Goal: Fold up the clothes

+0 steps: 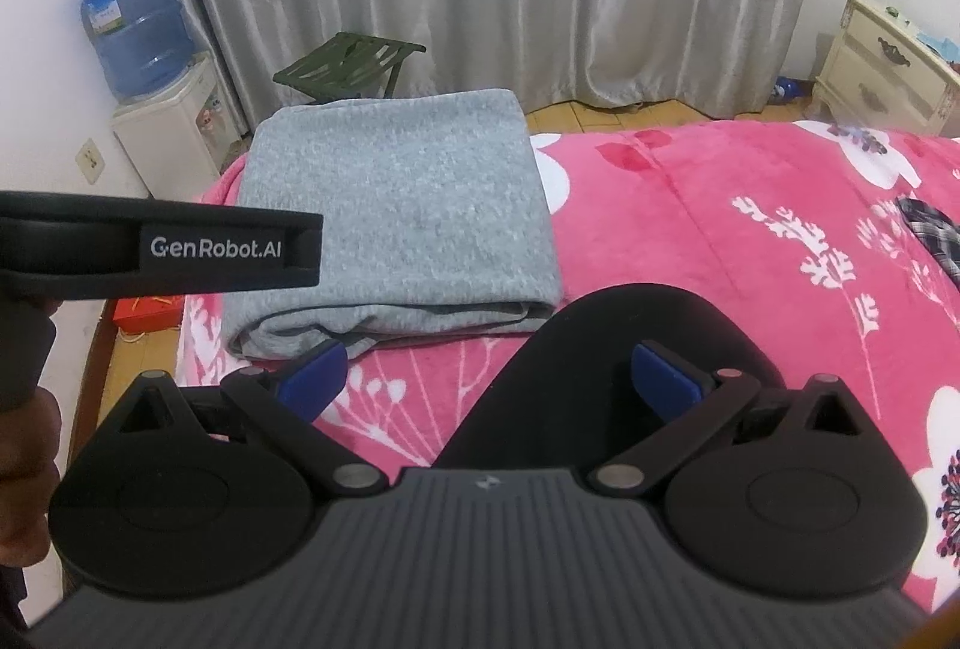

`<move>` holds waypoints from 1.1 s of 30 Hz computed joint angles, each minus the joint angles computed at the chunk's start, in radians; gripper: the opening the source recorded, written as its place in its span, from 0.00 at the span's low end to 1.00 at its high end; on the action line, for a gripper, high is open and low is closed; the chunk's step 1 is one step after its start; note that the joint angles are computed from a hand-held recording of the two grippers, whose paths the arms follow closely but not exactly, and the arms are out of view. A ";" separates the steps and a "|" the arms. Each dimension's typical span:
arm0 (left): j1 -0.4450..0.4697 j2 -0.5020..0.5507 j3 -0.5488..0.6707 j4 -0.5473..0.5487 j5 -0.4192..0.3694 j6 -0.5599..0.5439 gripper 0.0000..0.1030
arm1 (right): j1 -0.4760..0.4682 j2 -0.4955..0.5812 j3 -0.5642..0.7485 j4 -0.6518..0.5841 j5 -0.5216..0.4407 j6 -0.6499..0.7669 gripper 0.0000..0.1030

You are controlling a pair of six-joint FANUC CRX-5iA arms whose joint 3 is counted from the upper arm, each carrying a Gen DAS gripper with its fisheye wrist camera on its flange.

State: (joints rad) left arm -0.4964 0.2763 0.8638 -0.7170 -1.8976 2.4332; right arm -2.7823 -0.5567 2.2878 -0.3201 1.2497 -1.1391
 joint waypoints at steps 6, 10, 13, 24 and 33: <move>0.008 -0.006 -0.013 0.013 0.005 0.008 1.00 | 0.001 -0.007 -0.011 -0.001 0.009 0.007 0.98; 0.011 -0.009 -0.020 0.019 0.007 0.013 1.00 | 0.002 -0.006 -0.009 0.002 0.006 0.006 0.98; 0.010 -0.010 -0.023 0.018 0.007 0.015 1.00 | 0.002 -0.006 -0.009 0.004 0.009 0.004 0.98; 0.014 -0.017 -0.037 0.022 0.000 0.033 1.00 | 0.006 -0.008 -0.017 0.011 0.018 0.002 0.98; 0.025 -0.018 -0.044 0.030 -0.002 0.037 1.00 | 0.008 -0.017 -0.031 0.011 0.029 0.009 0.98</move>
